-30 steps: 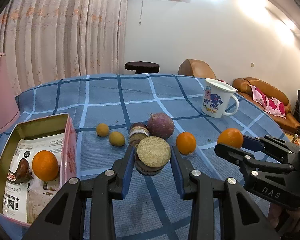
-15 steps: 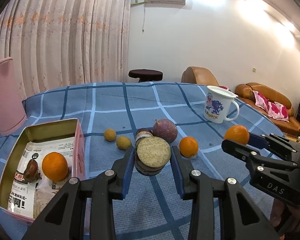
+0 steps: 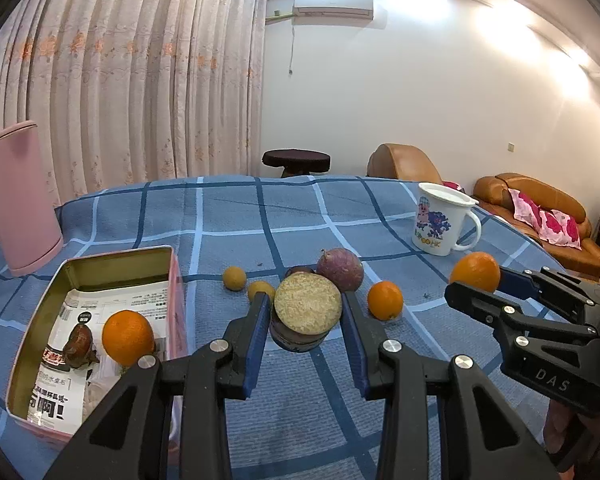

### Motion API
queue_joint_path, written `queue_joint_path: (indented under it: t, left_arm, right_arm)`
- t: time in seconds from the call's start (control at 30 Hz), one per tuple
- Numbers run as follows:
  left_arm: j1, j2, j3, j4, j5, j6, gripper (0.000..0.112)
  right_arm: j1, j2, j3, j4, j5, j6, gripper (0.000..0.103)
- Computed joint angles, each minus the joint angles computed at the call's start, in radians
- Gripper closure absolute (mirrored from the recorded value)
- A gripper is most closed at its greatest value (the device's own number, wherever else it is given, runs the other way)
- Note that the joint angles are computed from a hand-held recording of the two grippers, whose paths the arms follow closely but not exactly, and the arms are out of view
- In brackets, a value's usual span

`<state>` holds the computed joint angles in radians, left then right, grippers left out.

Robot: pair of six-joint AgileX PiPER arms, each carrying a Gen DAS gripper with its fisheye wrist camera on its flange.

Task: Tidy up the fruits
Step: 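Carry the fruit half in the left gripper while the right carries the orange to the tray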

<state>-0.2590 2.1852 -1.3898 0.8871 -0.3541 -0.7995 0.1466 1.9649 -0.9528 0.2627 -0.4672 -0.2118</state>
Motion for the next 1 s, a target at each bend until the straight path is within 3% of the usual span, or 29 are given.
queue_joint_path:
  t: [0.47,1.0]
  left_arm:
    - [0.053,-0.021,-0.007,0.087,0.021,-0.104,0.074]
    - [0.121,-0.055,0.018,0.082,0.023,-0.106,0.074]
  right_arm:
    - [0.047,-0.005,-0.06,0.005,0.038,-0.026,0.059]
    - [0.137,0.011,-0.19,0.056,0.108,-0.118,0.059]
